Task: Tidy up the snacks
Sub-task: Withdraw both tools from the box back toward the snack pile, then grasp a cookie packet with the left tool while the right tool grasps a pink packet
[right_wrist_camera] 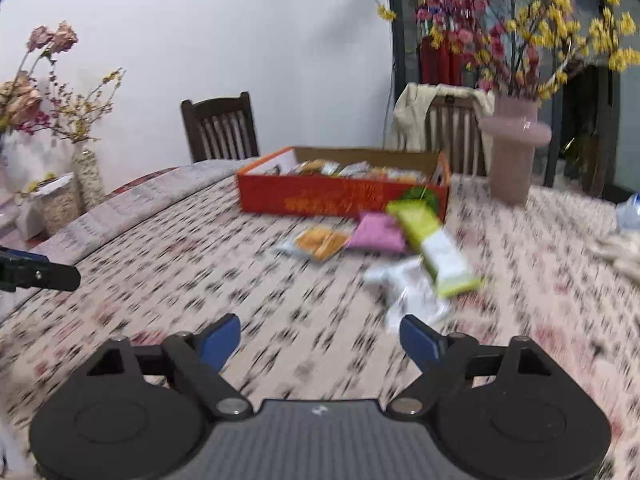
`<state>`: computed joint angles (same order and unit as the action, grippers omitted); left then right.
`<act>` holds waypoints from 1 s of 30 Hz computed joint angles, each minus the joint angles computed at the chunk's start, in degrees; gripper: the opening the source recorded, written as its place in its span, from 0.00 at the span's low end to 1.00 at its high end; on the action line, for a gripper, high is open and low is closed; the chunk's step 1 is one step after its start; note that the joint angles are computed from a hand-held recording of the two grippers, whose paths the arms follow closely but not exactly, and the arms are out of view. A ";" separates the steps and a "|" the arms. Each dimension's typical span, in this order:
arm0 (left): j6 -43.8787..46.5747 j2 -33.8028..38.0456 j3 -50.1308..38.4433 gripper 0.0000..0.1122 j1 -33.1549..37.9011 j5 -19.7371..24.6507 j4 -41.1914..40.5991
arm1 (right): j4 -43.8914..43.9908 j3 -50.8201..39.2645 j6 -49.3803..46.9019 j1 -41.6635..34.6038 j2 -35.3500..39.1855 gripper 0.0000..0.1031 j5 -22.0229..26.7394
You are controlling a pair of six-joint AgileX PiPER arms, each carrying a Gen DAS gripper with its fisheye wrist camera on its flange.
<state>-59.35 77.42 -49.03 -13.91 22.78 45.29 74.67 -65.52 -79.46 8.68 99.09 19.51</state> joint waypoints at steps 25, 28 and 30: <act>43.50 28.23 -28.41 0.91 0.98 -3.48 -32.81 | -8.31 -5.34 10.65 -3.28 4.96 0.77 -1.42; 51.88 35.89 -38.95 0.91 2.44 -1.23 -40.59 | -15.60 -10.96 18.76 -3.58 8.50 0.73 -0.11; 57.80 41.70 -47.18 0.91 3.67 1.22 -46.81 | -21.37 -15.22 24.53 -3.55 11.10 0.67 1.06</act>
